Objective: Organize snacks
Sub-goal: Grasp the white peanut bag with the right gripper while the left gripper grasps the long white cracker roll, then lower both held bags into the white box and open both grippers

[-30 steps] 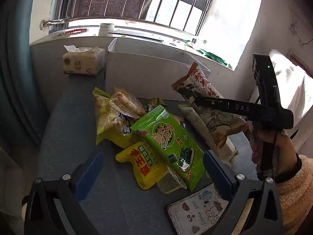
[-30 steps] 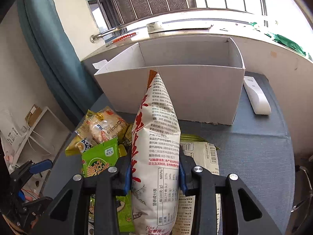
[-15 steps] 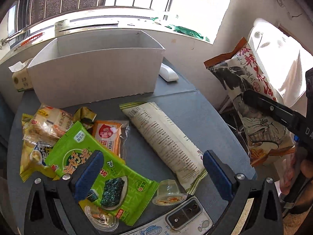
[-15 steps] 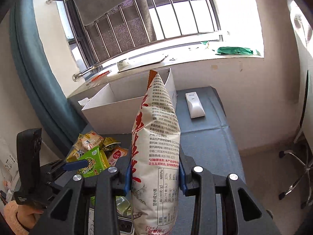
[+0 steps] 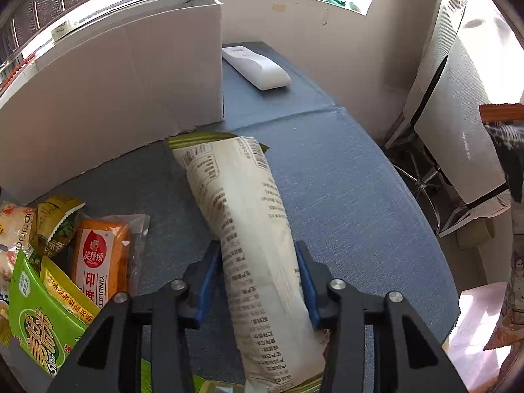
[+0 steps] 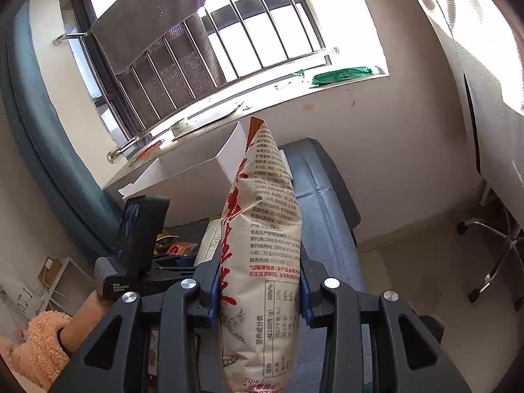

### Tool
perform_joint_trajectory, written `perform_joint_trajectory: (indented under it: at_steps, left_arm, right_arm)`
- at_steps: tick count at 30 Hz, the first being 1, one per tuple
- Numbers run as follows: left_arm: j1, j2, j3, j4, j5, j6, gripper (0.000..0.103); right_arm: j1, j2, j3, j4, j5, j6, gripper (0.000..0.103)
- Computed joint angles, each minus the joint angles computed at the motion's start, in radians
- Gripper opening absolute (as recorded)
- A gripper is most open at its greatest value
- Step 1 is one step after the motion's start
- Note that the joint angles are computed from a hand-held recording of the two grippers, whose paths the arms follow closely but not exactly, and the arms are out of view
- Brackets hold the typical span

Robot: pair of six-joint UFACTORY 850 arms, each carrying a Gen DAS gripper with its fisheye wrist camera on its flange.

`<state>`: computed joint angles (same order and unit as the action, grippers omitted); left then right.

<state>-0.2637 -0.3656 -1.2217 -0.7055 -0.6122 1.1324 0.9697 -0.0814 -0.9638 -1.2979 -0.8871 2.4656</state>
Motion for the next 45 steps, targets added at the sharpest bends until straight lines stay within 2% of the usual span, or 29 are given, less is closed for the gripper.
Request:
perform_joint_trajectory:
  at_steps: [1, 6, 12, 14, 19, 24, 26, 30, 33, 36, 37, 38, 39, 40, 41, 45]
  left_arm:
    - [0.014, 0.007, 0.006, -0.041, -0.007, 0.056, 0.035]
    - [0.074, 0.033, 0.012, -0.174, -0.105, 0.221, 0.034]
    - [0.174, 0.071, -0.02, -0.335, -0.248, 0.321, 0.034]
    - [0.212, 0.068, -0.05, -0.378, -0.289, 0.335, 0.034]
    - [0.287, 0.018, -0.176, -0.426, -0.322, 0.315, 0.034]
    - [0.301, -0.125, -0.406, -0.414, -0.324, 0.218, 0.034]
    - [0.286, -0.178, -0.491, -0.393, -0.3, 0.177, 0.034]
    - [0.262, -0.32, -0.726, -0.316, -0.306, 0.043, 0.034]
    - [0.234, -0.415, -0.889, -0.243, -0.309, -0.036, 0.034]
    - [0.203, -0.467, -0.979, -0.168, -0.26, -0.105, 0.037]
    - [0.198, -0.485, -1.008, -0.155, -0.266, -0.127, 0.046]
    - [0.193, -0.518, -1.062, -0.127, -0.289, -0.166, 0.072]
    - [0.186, -0.537, -1.095, -0.087, -0.296, -0.21, 0.089]
    - [0.18, -0.543, -1.102, -0.053, -0.288, -0.244, 0.102]
    - [0.179, -0.529, -1.077, -0.047, -0.279, -0.242, 0.103]
    - [0.186, -0.467, -0.965, -0.07, -0.245, -0.186, 0.103]
  right_arm:
    - [0.0, -0.001, 0.001, -0.005, 0.005, 0.007, 0.04]
    - [-0.015, -0.019, -0.006, -0.038, 0.05, 0.014, 0.04]
    - [-0.053, -0.056, -0.047, -0.097, 0.131, 0.018, 0.04]
    - [-0.077, -0.073, -0.066, -0.15, 0.19, 0.037, 0.04]
    - [-0.156, -0.144, -0.166, -0.257, 0.317, 0.03, 0.04]
    - [-0.255, -0.245, -0.339, -0.206, 0.403, -0.123, 0.04]
    - [-0.291, -0.294, -0.43, -0.117, 0.407, -0.258, 0.04]
    - [-0.368, -0.398, -0.622, 0.124, 0.41, -0.549, 0.04]
    - [-0.41, -0.499, -0.798, 0.334, 0.311, -0.813, 0.041]
    - [-0.437, -0.582, -0.937, 0.426, 0.203, -0.956, 0.042]
    - [-0.446, -0.603, -0.972, 0.458, 0.183, -0.999, 0.044]
    - [-0.453, -0.617, -0.992, 0.482, 0.176, -1.024, 0.051]
    - [-0.461, -0.626, -1.006, 0.504, 0.18, -1.045, 0.077]
    - [-0.465, -0.635, -1.02, 0.506, 0.175, -1.044, 0.092]
    - [-0.46, -0.635, -1.018, 0.466, 0.156, -1.001, 0.103]
    - [-0.448, -0.621, -1.001, 0.406, 0.149, -0.953, 0.103]
